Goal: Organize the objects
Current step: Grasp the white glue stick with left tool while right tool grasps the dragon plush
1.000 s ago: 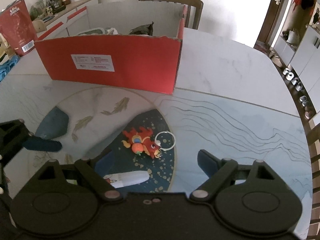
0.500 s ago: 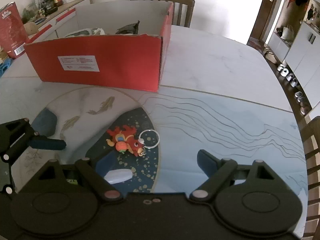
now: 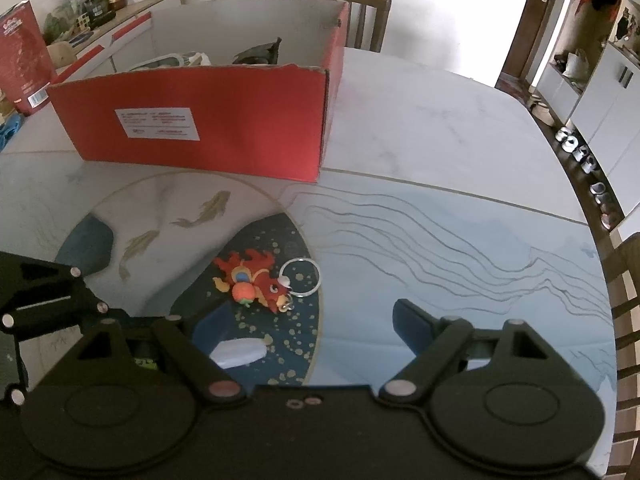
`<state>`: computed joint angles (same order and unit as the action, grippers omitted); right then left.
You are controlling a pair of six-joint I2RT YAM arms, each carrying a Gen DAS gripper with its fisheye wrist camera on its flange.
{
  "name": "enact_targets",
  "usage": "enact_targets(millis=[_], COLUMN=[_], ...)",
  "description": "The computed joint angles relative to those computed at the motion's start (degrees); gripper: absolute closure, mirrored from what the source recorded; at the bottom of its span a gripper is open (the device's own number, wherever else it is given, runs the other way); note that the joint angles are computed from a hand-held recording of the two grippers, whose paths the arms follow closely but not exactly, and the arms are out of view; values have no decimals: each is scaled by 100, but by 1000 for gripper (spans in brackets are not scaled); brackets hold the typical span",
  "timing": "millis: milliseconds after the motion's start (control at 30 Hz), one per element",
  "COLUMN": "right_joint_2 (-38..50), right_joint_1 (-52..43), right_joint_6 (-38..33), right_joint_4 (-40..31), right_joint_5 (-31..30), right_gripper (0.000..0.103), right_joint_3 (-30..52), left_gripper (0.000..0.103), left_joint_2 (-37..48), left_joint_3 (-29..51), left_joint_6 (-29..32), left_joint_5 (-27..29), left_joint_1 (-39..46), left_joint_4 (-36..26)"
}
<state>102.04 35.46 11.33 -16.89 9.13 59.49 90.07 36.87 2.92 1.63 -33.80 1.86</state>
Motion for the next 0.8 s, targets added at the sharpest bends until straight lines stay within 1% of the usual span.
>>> enact_targets(millis=[67,100,200,367,567,700,767,800], right_joint_2=[25,43,110,261,535,751,869,939], right_joint_1=[26,40,92,153,258,307,317,317], right_joint_6=[5,-1,-18,50,152,203,233,267], right_joint_4=[-8,-14,-44,-73,-51,-67,-103,-125], right_joint_5=[4,5,41,65,74,36,32,27], right_gripper=[16,16,17,18,20,27,29,32], right_joint_3=[28,48,108,219,439,674,805,881], left_gripper=[78,83,86,86,86,86,86,86], left_joint_2=[-38,-66,-204,-664,-1069,-1250,-1250,-1252], left_joint_3=[-59,-98,-218,-543,-811,-906,-905,-897], left_joint_6=[-31,-46,-250,-608,-775,-944,-1028,-1027], left_joint_5=[37,15,-87,-239,-340,-433,-401,-383], left_joint_1=[55,64,149,517,1028,1348,1451,1471], left_joint_4=[40,65,45,-118,-287,-402,-409,-425])
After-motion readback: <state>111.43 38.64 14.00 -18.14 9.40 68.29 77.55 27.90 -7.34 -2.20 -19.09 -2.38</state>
